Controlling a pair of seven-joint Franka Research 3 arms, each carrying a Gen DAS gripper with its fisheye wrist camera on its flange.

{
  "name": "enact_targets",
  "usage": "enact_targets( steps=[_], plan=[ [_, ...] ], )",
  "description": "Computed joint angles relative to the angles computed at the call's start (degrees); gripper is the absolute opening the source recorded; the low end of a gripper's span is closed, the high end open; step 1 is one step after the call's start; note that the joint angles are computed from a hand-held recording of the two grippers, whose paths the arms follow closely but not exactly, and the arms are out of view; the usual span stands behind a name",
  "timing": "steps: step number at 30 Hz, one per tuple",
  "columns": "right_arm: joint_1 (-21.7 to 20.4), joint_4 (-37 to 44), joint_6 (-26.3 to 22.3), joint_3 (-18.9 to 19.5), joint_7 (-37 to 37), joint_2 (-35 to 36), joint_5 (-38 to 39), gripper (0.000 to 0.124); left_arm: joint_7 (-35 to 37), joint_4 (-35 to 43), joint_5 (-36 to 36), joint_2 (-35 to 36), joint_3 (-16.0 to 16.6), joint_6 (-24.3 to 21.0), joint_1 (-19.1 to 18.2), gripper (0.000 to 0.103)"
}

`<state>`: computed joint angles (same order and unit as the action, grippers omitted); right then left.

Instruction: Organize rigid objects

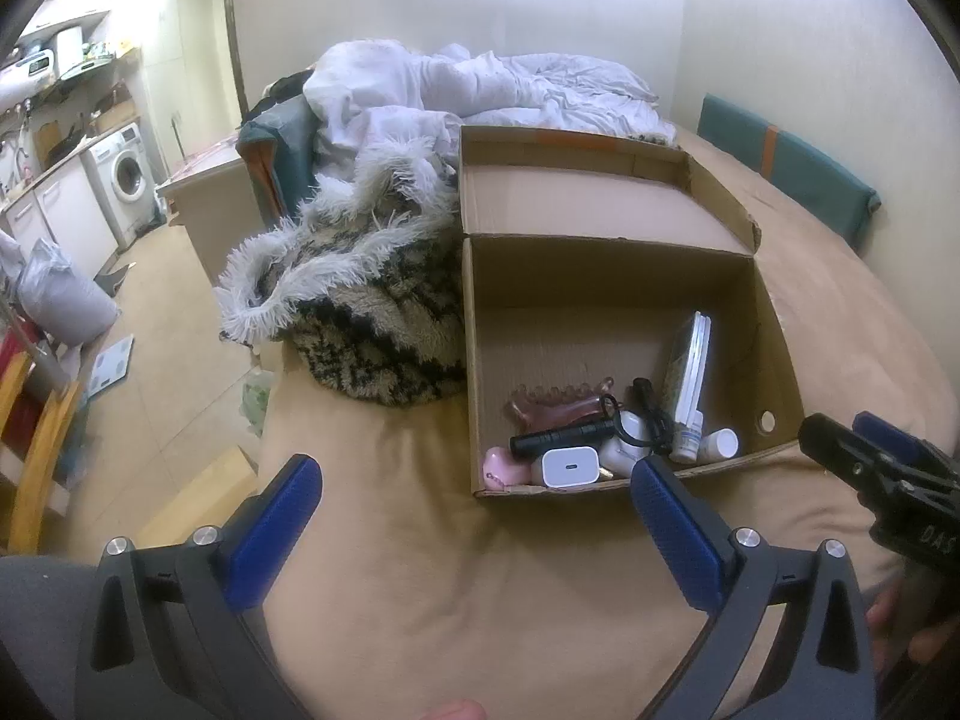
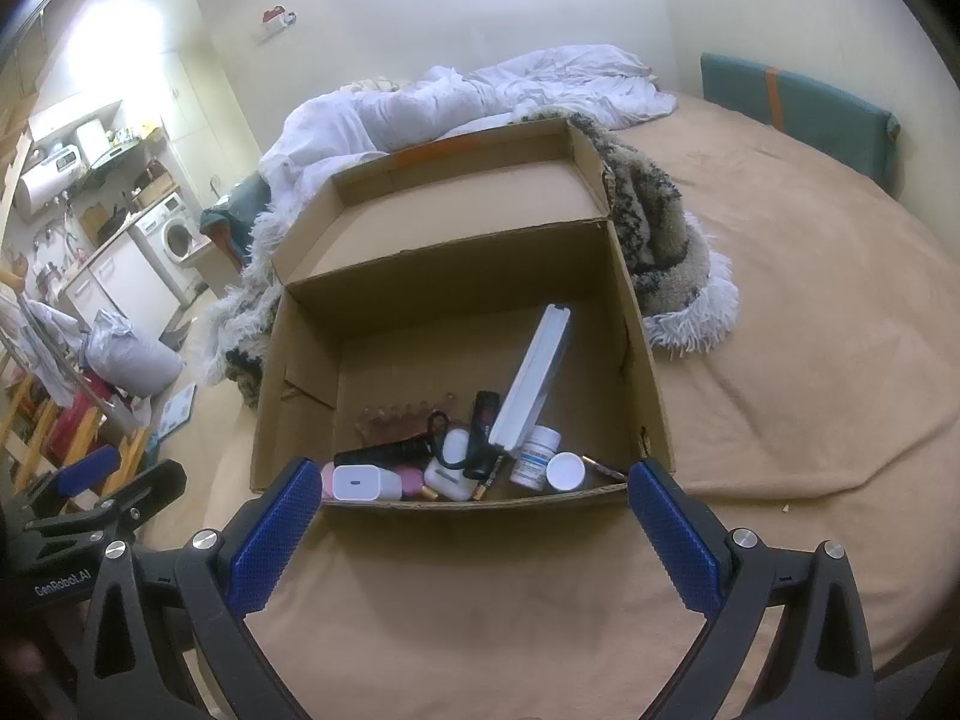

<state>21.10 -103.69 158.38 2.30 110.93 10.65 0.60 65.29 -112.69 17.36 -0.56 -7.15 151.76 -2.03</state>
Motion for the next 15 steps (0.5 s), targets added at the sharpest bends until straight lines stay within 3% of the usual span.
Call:
enact_targets(
  steps=[15],
  plan=[
    [0.11, -0.22, -0.12, -0.12, 0.39, -0.17, -0.58, 0.103, 0.11, -0.14, -0.37, -0.08, 0.00, -0.03, 0.02, 0.103]
  ],
)
